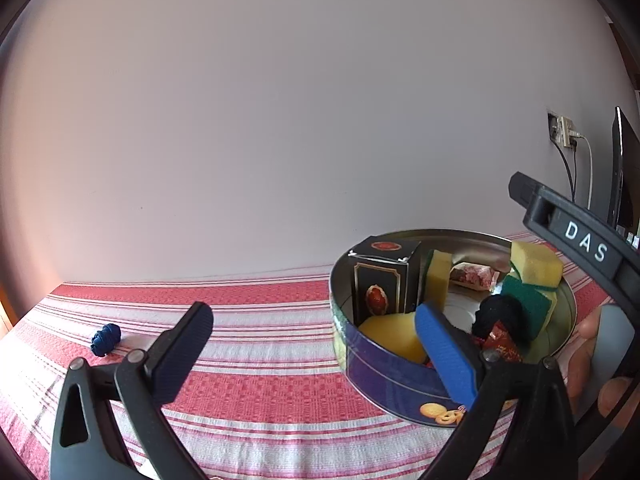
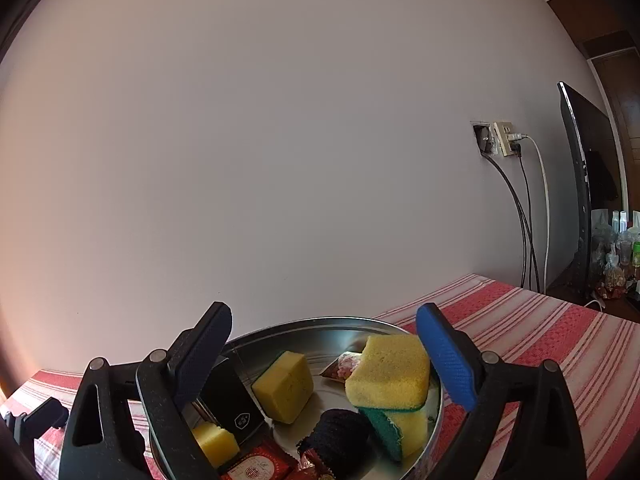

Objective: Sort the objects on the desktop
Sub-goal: 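Withdraw both grippers from the tin toward the remaining objects on the bed, then grasp the white wrapped packet with the right gripper while the left gripper grasps the blue cloth ball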

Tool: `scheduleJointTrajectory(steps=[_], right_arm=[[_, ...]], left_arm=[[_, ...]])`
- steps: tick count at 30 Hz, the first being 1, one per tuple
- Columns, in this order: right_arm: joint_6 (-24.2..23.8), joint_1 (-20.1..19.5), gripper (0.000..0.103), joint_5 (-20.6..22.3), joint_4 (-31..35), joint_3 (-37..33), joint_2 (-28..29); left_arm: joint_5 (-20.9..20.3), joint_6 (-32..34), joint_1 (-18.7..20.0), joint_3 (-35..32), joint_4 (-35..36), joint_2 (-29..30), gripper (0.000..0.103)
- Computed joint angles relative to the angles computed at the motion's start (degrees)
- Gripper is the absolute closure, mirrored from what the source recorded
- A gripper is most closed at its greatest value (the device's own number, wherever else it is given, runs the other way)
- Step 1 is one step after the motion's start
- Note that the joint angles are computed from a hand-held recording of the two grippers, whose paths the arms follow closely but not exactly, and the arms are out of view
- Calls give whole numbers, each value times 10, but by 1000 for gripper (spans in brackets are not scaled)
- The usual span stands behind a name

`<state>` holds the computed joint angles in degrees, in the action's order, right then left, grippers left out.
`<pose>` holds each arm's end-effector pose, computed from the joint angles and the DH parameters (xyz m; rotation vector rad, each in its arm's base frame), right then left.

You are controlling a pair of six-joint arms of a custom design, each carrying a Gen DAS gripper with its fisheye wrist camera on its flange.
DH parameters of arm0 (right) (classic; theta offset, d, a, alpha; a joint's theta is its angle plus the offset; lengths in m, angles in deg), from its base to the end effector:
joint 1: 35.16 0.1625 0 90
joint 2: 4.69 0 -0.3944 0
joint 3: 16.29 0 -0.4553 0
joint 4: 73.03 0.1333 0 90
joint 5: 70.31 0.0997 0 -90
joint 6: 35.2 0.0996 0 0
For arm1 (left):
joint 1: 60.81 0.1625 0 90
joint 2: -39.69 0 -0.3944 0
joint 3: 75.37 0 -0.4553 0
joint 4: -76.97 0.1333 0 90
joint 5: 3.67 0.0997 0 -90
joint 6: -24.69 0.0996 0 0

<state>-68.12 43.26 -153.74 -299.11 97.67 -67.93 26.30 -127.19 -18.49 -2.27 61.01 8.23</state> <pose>0.0268 -0.5899 0.2536 0.4821 -1.9777 1.7791 -0.3537 -0.6191 -0.0456 0.6255 1.9322 -1.3701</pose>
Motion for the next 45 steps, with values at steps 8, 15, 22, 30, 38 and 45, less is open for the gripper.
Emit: scheduleJointTrajectory(steps=[8,15,22,30,38,45], right_arm=[[-82,15,8,3,20,22,10],[-101,14,8,47,4,56,2],[-135,24,8,54,78,75,-15],[-185,44,8,67,140,113,-27],[-260,65,8,61,229,140,-45],[-331,102,19,-16,447,127,-68]], left_arm=[[9,-5,8,60,3,-53,1],[-11,-10,25,83,17,-89,1],[-56,33,49,98,-14,-119,1],[-96,-160,86,-6,201,-78,1],[-138,-127,118,-71,248,-51,1],[-56,-340,154,-144,465,-25,1]])
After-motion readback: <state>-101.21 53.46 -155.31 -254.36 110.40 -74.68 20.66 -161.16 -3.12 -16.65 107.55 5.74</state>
